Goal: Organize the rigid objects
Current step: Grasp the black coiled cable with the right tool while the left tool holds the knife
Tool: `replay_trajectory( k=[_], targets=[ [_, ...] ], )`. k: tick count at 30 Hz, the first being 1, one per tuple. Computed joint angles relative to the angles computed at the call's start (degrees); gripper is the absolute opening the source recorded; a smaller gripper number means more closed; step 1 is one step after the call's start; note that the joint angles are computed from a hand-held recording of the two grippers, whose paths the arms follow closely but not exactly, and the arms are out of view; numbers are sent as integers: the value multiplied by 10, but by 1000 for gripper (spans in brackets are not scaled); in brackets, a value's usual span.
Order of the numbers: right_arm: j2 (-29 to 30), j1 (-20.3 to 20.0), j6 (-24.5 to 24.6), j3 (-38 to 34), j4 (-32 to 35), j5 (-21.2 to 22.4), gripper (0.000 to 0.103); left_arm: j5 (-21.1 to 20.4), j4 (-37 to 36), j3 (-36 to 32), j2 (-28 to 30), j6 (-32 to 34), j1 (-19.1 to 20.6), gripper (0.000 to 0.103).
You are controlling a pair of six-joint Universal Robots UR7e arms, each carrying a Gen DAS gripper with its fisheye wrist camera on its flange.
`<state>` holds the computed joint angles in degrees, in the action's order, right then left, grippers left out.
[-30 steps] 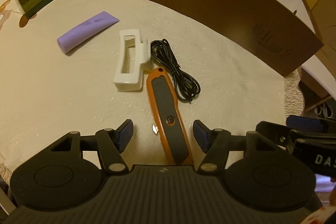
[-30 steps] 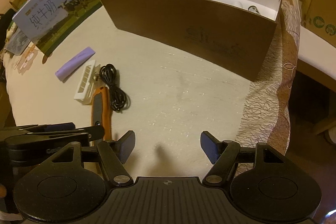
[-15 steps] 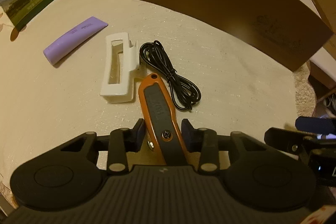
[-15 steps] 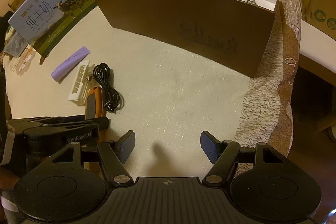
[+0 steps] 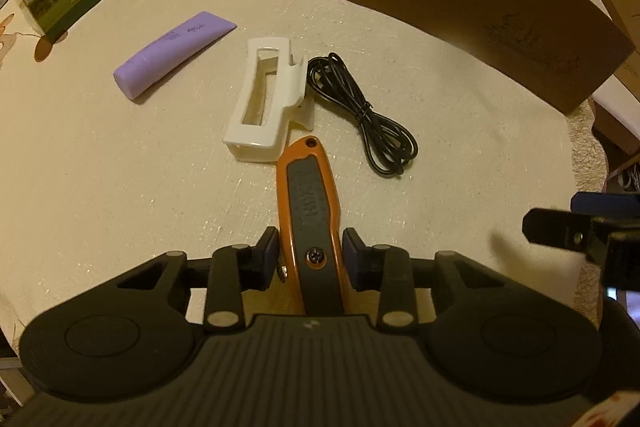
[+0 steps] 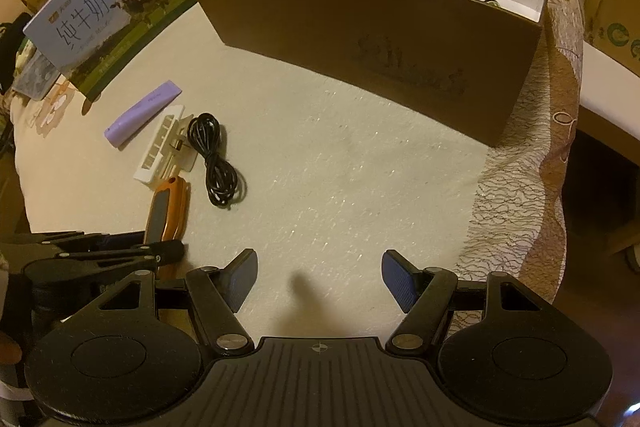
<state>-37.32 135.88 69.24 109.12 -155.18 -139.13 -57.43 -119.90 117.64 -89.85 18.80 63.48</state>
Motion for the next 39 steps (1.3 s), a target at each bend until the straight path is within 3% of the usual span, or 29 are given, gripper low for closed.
replay_trajectory(
  k=[10,13,20,25,28,30,32,35,39],
  targets=[
    [8,-4,-34,-4,-25,0,67,-12,-20,7,-20,32,-6,26],
    [17,-7,-76,-9,-60,-3,65,-12,-22,2,-32,37,-7,26],
    [58,-30,-224,-42,-157,12,44,15,-37,-29,-15,11,9,26],
    [91,-50,-302,-75,-188,24,40,23,-34,-43,-4,-11,18,26],
    [104,-61,-324,-92,-188,31,40,26,-35,-45,0,-16,18,26],
    [110,-67,-334,-101,-180,35,40,26,-35,-45,2,-16,18,26],
    [112,-69,-339,-107,-158,32,22,27,-35,-45,3,-18,17,26],
    [110,-65,-337,-101,-158,25,22,27,-34,-45,2,-19,17,26],
    [91,-50,-283,-75,-128,23,22,28,-32,-44,2,-19,16,26]
  ],
)
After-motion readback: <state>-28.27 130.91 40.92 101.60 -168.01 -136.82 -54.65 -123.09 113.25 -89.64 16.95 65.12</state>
